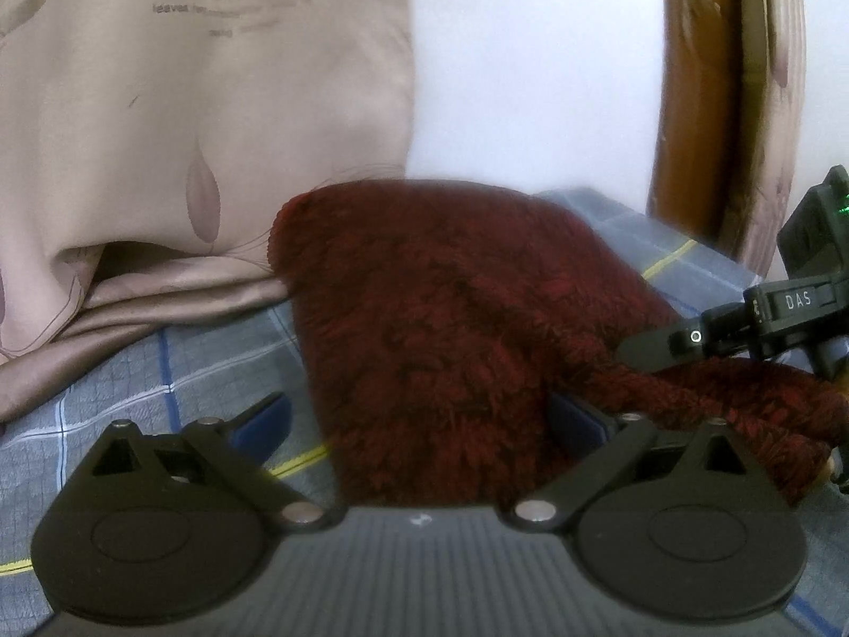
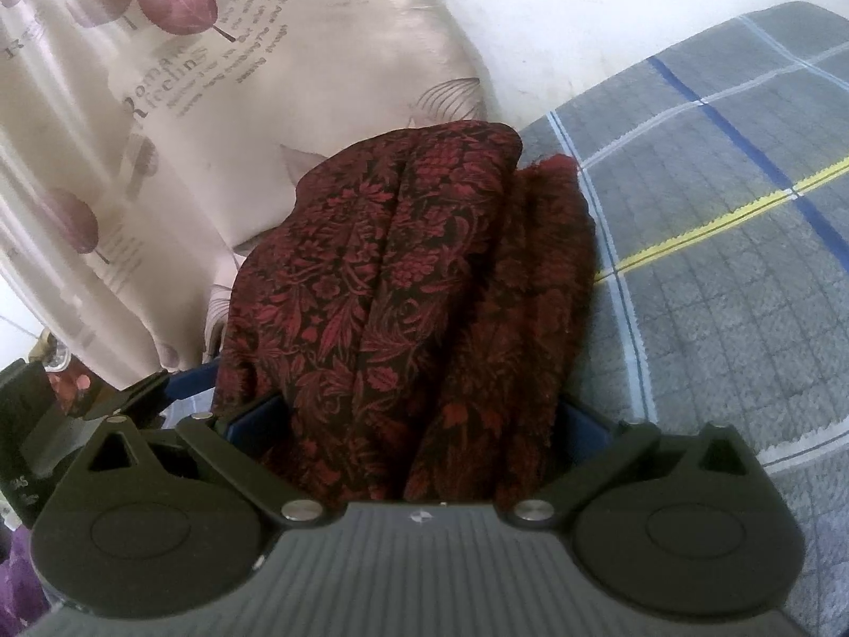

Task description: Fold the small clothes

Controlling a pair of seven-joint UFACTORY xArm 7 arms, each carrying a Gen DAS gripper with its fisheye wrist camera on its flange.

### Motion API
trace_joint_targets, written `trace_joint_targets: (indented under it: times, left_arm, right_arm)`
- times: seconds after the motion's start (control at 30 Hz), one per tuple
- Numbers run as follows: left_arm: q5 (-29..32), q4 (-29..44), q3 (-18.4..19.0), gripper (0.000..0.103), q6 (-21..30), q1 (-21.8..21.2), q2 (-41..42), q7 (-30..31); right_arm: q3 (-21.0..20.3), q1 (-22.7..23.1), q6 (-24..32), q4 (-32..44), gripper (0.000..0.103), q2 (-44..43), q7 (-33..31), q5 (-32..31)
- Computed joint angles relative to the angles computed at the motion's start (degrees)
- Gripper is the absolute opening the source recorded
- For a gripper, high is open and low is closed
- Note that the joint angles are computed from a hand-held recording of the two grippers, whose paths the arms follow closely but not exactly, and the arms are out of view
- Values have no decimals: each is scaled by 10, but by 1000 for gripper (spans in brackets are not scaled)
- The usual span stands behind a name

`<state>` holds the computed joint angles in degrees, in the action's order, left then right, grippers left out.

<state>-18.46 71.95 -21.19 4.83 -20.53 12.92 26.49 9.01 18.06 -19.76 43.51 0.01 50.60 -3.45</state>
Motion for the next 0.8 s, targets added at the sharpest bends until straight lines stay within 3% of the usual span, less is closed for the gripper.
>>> trace_joint_targets:
  times: [0.2, 0.33, 0.43, 0.57, 0.8]
  left_arm:
    - [-16, 9, -11, 103, 7, 10, 8, 14]
    - [-48, 18, -33, 103, 16, 29, 17, 42]
    - [-125, 35, -78, 103, 44, 71, 30, 101]
    - [-280, 76, -128, 103, 132, 136, 61, 193]
    - [-430, 119, -127, 103, 255, 173, 103, 256]
  right_arm:
    - [3, 3, -12, -3, 103, 3, -24, 20]
    - [1, -1, -12, -2, 103, 4, -9, -3]
    - [1, -2, -8, 1, 103, 5, -8, -8]
    - [0, -7, -11, 5, 103, 9, 7, -30]
    - [-3, -21, -27, 2, 103, 12, 52, -86]
